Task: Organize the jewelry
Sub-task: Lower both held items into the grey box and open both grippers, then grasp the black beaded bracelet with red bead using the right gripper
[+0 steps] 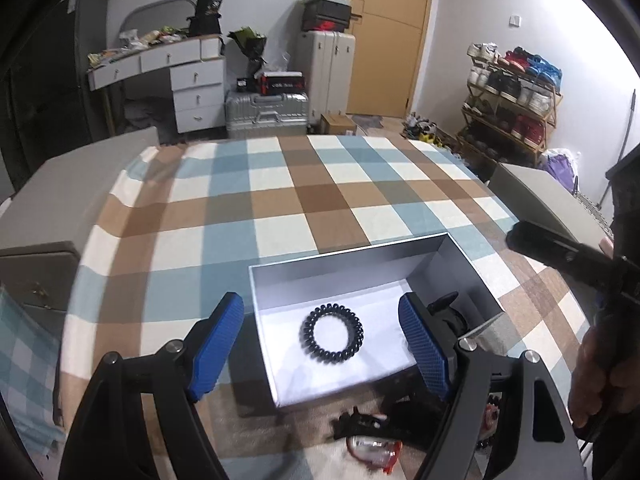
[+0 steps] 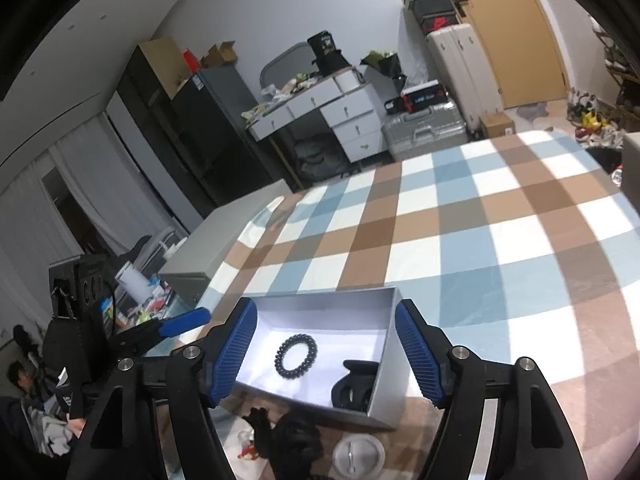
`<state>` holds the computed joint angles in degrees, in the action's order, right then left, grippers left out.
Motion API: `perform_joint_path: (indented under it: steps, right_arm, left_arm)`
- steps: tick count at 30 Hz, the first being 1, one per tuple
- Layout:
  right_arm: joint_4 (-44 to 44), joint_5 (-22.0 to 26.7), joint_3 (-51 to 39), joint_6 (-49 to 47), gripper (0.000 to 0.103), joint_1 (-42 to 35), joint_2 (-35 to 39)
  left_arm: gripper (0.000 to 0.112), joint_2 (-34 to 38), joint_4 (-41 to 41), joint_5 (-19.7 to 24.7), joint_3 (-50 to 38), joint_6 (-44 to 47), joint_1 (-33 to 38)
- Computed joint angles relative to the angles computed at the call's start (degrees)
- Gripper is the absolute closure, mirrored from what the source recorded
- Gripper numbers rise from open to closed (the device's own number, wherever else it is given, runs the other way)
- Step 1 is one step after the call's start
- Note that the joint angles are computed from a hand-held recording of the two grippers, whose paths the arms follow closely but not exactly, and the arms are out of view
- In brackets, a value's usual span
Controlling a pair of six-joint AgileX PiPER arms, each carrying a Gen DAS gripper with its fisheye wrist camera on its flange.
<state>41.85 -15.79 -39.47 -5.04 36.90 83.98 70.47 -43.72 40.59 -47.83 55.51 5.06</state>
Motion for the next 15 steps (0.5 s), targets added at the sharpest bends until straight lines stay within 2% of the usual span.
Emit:
perform_joint_path:
  steps: [3, 6, 15]
  right_arm:
    - [9.5, -2.1, 1.3, -9.2, 0.023, 2.4, -2.7]
    - [20.1, -5.9, 1.9, -19.3, 0.013, 6.1, -4.5]
    - [31.8, -14.5, 4.1, -29.8, 0.000, 15.9, -7.2]
  left_arm:
    - [0.035, -2.1, -0.4, -0.7, 1.2, -0.5, 0.5]
    - [0.033, -4.1, 0.4, -1.7, 2.3, -2.4, 0.3]
    - [0.033, -12.5, -1.2, -7.4, 8.5, -1.6, 0.1]
